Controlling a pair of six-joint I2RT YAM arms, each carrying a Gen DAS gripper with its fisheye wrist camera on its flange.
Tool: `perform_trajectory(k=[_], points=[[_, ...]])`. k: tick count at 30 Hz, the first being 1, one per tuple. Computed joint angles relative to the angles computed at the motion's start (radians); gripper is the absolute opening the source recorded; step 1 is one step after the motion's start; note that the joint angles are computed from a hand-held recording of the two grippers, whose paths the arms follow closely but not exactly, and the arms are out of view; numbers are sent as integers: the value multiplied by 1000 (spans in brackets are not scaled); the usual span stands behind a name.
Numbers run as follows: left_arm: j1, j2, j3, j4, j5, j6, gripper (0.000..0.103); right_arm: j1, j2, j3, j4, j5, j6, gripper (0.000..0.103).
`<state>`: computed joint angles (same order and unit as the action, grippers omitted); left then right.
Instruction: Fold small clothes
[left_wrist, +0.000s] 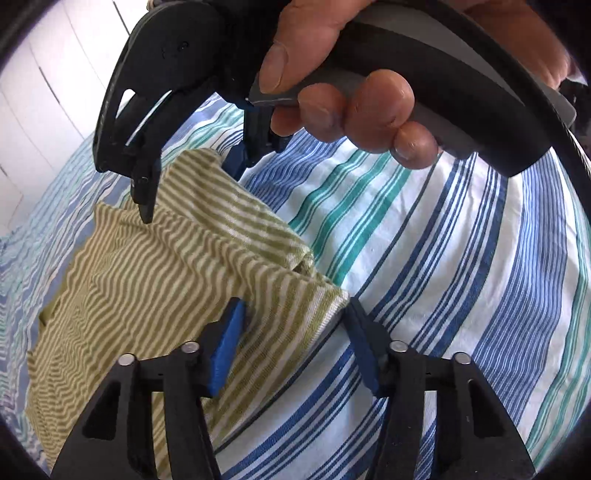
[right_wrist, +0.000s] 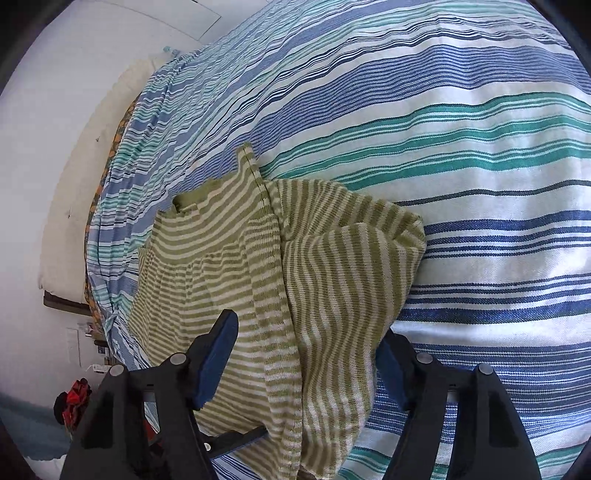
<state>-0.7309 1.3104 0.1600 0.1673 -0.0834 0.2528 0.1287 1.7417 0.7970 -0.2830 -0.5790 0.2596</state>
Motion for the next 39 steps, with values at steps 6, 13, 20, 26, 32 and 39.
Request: perform_trajectory(k=[6,13,20,26,32,39], points=[[499,-191,71,-255,494,141,3,46,-56,-40,80,67,42,7],[1356,86,512,-933,1008,604,3,268,-159,-8,331,33,381,7],[1745,586,973,-1094,1007,680,3,554,208,441,399,146,561,7],[1858,747,1102,-1037,947,659,3,708,603,1001,194,193,585,7],[1885,809,1101,-879,804,589,12,779,911,1494,-102,245,542,24],[1981,829,1167,-948,809,659,38,779,656,1016,139,321,529,71]])
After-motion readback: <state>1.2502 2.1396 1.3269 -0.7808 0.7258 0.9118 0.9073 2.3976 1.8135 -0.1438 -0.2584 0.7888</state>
